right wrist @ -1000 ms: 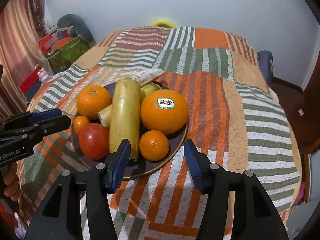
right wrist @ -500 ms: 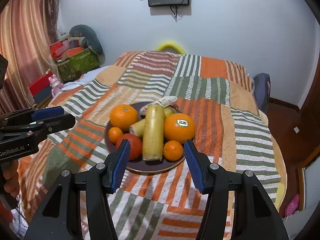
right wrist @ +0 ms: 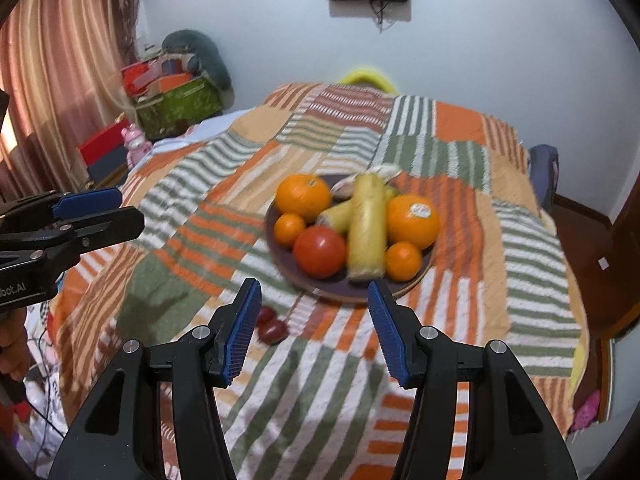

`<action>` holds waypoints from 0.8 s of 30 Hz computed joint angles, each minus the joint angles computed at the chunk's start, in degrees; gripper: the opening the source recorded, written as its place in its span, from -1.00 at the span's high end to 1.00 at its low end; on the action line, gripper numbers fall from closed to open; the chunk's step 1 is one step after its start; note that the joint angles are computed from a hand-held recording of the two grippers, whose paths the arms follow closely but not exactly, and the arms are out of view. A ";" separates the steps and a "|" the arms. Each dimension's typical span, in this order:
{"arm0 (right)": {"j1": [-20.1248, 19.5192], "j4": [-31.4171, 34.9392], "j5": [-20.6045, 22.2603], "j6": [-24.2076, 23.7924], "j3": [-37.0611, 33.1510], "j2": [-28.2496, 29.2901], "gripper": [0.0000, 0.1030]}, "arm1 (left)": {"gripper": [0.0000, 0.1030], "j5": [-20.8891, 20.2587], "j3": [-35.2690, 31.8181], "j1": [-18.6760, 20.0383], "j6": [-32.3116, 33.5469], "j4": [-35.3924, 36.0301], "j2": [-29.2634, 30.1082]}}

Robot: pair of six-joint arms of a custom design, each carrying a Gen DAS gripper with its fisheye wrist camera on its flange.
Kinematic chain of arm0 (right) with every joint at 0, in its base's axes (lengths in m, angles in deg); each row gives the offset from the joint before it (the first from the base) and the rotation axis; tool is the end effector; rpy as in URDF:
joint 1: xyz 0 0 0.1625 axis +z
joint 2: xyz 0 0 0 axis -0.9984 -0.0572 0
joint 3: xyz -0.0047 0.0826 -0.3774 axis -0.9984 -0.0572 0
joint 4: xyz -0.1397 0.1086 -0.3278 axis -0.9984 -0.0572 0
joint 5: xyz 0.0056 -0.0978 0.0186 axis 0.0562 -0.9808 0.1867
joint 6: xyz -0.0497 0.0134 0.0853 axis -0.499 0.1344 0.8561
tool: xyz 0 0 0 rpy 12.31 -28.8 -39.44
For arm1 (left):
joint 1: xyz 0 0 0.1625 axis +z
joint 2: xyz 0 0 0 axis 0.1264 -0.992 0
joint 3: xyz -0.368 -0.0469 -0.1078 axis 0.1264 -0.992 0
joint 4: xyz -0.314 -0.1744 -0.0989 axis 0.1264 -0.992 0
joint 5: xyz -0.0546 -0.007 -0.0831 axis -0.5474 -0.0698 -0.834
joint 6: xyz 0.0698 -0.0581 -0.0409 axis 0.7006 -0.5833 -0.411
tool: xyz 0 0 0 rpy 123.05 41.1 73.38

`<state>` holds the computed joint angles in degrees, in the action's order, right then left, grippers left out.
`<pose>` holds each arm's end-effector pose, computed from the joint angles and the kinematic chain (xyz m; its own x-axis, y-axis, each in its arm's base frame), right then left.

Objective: Organize fruits
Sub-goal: 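Grasp a red date with the left gripper while the right gripper grasps the other date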

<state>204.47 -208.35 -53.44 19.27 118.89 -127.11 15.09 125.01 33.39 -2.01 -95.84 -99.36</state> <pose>0.3345 -0.4370 0.1099 -0.6548 -0.5591 0.5086 -0.7351 0.6277 -0.2564 -0.1725 -0.4339 0.2834 -0.7646 -0.0014 -0.6445 0.4632 0.6941 -0.5510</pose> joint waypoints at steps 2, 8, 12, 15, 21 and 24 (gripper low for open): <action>-0.34 2.20 0.61 0.60 -0.13 0.59 -0.01 | -0.05 -0.90 0.68 0.53 -1.17 0.66 -0.29; -0.88 6.46 1.48 0.91 -1.25 3.15 -0.01 | 0.09 -3.34 2.04 3.36 -2.02 1.64 0.17; -1.62 7.90 2.20 1.42 -2.31 4.51 -0.01 | 0.52 -6.27 2.02 5.88 -1.09 1.28 0.67; -2.22 9.23 2.35 1.69 -3.39 5.74 0.01 | 0.53 -7.01 2.03 7.07 0.02 -0.12 1.55; -2.85 11.40 2.87 2.07 -4.56 7.21 0.17 | 0.53 -8.94 1.17 8.73 2.76 -3.60 4.26; -3.10 12.47 3.77 1.52 -4.67 7.03 0.49 | 0.53 -10.04 0.26 9.43 3.32 -4.12 5.53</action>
<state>201.38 -195.88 -49.67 20.79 114.21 -120.09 5.06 125.27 42.81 1.31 -99.96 -93.83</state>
